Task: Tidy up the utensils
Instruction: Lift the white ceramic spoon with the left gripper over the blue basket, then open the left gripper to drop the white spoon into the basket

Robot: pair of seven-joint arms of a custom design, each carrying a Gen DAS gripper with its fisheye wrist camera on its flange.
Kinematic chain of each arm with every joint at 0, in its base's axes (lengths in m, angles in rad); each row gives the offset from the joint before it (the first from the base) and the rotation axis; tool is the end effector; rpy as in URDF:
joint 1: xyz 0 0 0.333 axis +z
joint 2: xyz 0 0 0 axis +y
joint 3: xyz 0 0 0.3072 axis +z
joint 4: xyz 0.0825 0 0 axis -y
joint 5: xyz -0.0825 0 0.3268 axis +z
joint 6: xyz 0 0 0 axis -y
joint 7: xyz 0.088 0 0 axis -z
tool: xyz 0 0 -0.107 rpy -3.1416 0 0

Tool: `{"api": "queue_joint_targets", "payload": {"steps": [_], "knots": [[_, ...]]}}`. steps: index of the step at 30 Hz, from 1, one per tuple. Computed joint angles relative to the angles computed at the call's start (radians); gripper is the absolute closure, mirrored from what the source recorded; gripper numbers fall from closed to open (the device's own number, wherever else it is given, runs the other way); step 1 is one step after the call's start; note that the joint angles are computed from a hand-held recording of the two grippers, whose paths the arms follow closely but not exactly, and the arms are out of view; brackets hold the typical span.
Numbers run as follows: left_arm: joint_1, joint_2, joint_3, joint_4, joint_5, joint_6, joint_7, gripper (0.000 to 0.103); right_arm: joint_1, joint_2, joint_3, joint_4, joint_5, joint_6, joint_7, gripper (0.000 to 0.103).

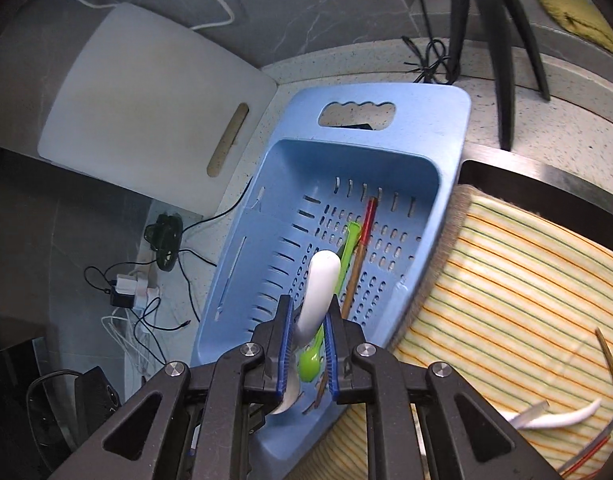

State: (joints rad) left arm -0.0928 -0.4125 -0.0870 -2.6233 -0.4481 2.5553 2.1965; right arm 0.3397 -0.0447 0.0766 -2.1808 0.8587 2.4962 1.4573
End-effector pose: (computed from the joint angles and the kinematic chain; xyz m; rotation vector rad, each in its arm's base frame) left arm 0.3768 -0.0635 0.4460 -1.5322 2.5029 -0.6163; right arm 0.4661 0.2016 0.4673 -1.6790 1.8206 0.3919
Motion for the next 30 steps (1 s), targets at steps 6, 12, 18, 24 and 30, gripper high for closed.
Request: {"api": "queue_joint_targets", "payload": {"steps": [6,12,18,24,30], "knots": [[0.016,0.034,-0.008,0.017,0.039,-0.005,-0.009,0.092,-0.002,0.067,0.019,0.051,-0.056,0.005,0.04,0.089],[0.021,0.052,-0.009,0.03,0.049,-0.006,-0.021,0.092,-0.009,0.104,0.036,0.083,-0.123,0.011,0.089,0.087],[0.024,0.07,-0.012,0.049,0.06,-0.029,-0.033,0.091,-0.015,0.128,0.047,0.099,-0.168,0.013,0.125,0.086],[0.024,0.073,-0.009,0.061,0.054,-0.043,-0.035,0.091,-0.023,0.141,0.055,0.113,-0.201,0.002,0.137,0.083],[0.026,0.051,-0.008,0.054,0.05,-0.039,-0.041,0.091,-0.022,0.127,0.059,0.103,-0.21,0.017,0.128,0.073]]}}
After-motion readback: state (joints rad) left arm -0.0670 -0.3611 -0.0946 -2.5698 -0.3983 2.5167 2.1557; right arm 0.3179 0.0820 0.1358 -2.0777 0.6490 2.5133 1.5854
